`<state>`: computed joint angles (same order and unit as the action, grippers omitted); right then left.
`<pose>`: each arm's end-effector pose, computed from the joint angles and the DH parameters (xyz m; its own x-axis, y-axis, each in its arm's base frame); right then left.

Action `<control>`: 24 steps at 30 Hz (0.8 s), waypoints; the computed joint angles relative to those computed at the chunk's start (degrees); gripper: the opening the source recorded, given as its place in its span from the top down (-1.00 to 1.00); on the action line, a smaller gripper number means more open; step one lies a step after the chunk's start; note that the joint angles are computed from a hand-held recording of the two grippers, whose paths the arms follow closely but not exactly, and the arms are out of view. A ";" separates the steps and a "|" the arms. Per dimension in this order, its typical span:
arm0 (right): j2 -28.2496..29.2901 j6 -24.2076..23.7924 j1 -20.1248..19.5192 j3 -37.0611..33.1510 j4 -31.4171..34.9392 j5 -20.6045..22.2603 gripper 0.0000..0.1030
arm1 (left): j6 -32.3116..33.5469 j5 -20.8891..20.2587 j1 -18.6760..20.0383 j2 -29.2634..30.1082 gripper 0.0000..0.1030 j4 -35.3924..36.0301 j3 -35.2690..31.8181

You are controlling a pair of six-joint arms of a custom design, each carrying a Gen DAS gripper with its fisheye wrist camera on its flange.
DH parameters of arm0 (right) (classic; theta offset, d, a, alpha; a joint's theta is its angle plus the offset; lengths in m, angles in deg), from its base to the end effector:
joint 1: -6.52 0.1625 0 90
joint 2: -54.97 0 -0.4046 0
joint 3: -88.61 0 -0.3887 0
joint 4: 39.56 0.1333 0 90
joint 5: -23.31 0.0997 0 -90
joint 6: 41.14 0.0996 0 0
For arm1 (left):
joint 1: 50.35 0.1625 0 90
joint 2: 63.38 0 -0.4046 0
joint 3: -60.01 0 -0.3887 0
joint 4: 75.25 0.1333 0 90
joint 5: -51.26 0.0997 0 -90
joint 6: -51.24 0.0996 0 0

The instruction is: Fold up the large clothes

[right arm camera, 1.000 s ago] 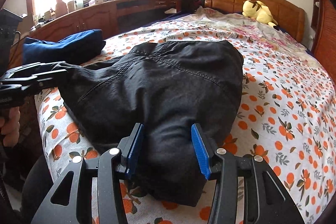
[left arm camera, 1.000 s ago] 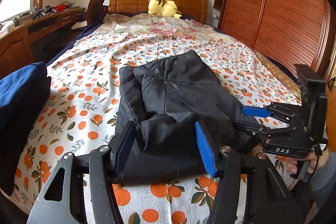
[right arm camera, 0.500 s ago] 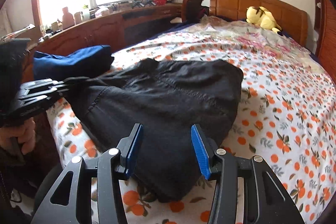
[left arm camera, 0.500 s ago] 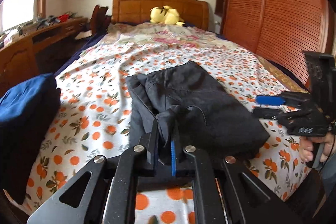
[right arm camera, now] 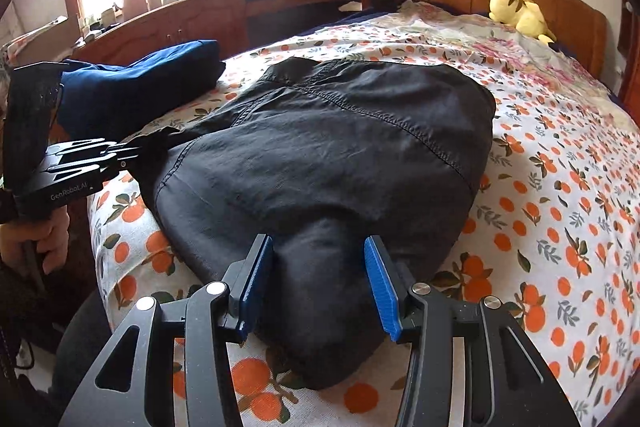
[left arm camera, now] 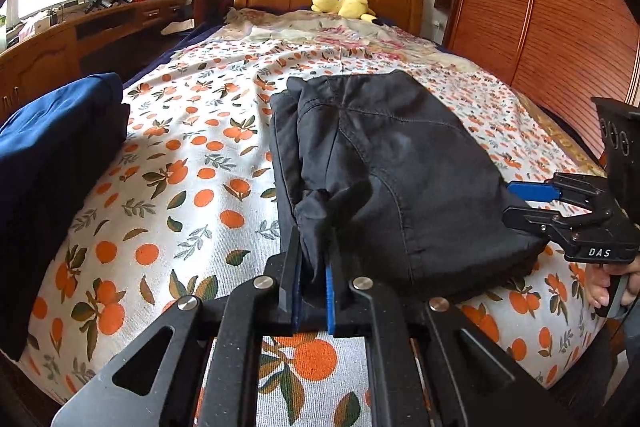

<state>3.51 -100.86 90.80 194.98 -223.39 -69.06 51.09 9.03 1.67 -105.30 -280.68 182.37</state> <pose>0.0672 -0.6254 0.1461 -0.5669 -0.6053 0.5587 -0.8172 0.4987 -0.2890 -0.1357 -0.5102 0.0518 -0.7924 0.0772 -0.6051 0.5021 0.6460 -0.5750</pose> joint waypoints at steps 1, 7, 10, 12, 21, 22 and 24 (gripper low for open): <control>-0.17 -0.30 0.24 -0.26 0.60 -0.45 0.04 | -0.24 0.45 -0.39 -0.01 0.76 -0.85 0.32; -0.45 -1.36 1.87 -3.45 1.89 -0.56 0.04 | -1.90 2.79 -2.95 -1.97 0.04 -1.70 3.34; 1.64 -1.35 2.60 -8.14 2.57 -2.04 0.04 | -2.82 2.31 -2.99 -2.98 -0.58 -2.29 5.00; 4.34 -1.45 3.02 -12.94 3.60 -3.96 0.04 | -3.84 1.97 -2.63 -3.28 -0.62 -2.05 5.62; 18.21 2.06 3.61 -37.07 11.01 -11.93 -0.23 | -5.31 2.24 -0.31 -2.17 -0.62 -0.13 5.01; 19.28 2.97 3.49 -39.43 12.80 -11.84 -0.37 | -5.11 2.17 -0.10 -2.08 -0.62 -0.11 4.93; 21.12 4.87 3.41 -43.50 16.20 -11.70 -0.52 | -4.73 1.91 0.21 -1.80 -0.62 0.02 4.43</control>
<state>24.63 -95.99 94.22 151.48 -207.19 -80.77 46.36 10.94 1.89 -107.10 -280.66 186.80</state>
